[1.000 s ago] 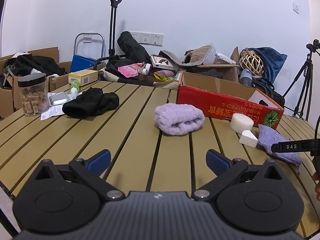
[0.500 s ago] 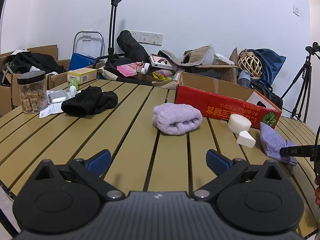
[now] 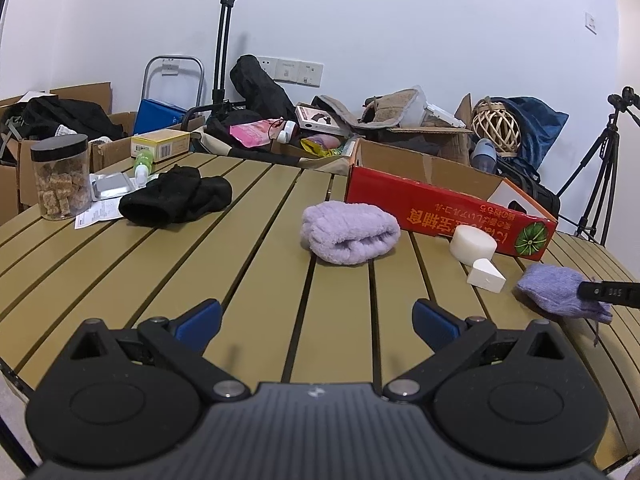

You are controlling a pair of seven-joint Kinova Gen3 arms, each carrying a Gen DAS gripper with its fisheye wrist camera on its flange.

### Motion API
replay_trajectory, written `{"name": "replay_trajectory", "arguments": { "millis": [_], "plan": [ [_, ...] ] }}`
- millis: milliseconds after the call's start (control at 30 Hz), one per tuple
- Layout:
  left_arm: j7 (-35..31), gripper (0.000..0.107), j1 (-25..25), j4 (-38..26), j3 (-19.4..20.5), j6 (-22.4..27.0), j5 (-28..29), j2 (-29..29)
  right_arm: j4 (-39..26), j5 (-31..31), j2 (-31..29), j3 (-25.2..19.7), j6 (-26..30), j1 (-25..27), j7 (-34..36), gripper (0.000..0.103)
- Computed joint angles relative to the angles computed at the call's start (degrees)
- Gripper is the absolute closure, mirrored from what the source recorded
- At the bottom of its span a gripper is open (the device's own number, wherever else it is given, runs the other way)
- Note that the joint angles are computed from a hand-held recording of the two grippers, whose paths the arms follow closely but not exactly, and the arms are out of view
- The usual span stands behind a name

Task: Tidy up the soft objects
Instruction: 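Grasp the lavender fuzzy towel with the left tool while right holds pouch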

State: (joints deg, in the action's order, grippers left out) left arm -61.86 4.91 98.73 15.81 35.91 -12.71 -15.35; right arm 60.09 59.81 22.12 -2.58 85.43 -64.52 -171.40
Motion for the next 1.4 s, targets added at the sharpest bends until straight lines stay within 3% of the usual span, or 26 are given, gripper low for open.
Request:
{"name": "replay_trajectory", "arguments": {
  "millis": [300,467,600,667,733,900,1200,1400],
  "plan": [
    [-2.71,0.004,1.53,-0.38,-1.65,0.14,1.60,0.46,9.09,6.52,-4.95,-2.90,2.81,-2.80,-13.12,0.101],
    [-7.47,0.004,2.60,-1.67,-3.42,-0.74,2.92,1.67,14.19,10.63,-7.14,-6.44,5.34,-3.59,-20.00,0.101],
    [-15.62,0.004,5.89,-5.38,-7.41,0.14,7.12,5.05,16.55,13.14,-7.62,-8.31,7.41,-3.71,-23.57,0.101],
    [-16.12,0.004,5.10,-7.60,-6.05,0.93,5.04,7.26,17.74,13.73,-8.00,-8.98,7.43,-3.35,-25.59,0.101],
    [-15.64,0.004,4.16,-10.63,-4.24,2.50,2.08,10.06,18.17,14.12,-7.84,-9.41,7.55,-2.89,-26.39,0.101],
    [-20.14,0.004,6.15,-17.49,-6.82,5.66,4.54,16.20,19.25,14.81,-8.03,-9.86,8.03,-2.31,-28.43,0.101],
    [-19.04,0.004,11.31,-25.50,-9.40,9.21,-2.85,24.64,19.66,15.70,-7.84,-10.21,8.53,-1.77,-28.88,0.101],
    [-22.94,0.005,10.88,-30.00,-9.85,12.86,1.76,27.81,19.39,15.93,-7.52,-9.97,8.35,-1.70,-28.03,0.101]
  ]
}}
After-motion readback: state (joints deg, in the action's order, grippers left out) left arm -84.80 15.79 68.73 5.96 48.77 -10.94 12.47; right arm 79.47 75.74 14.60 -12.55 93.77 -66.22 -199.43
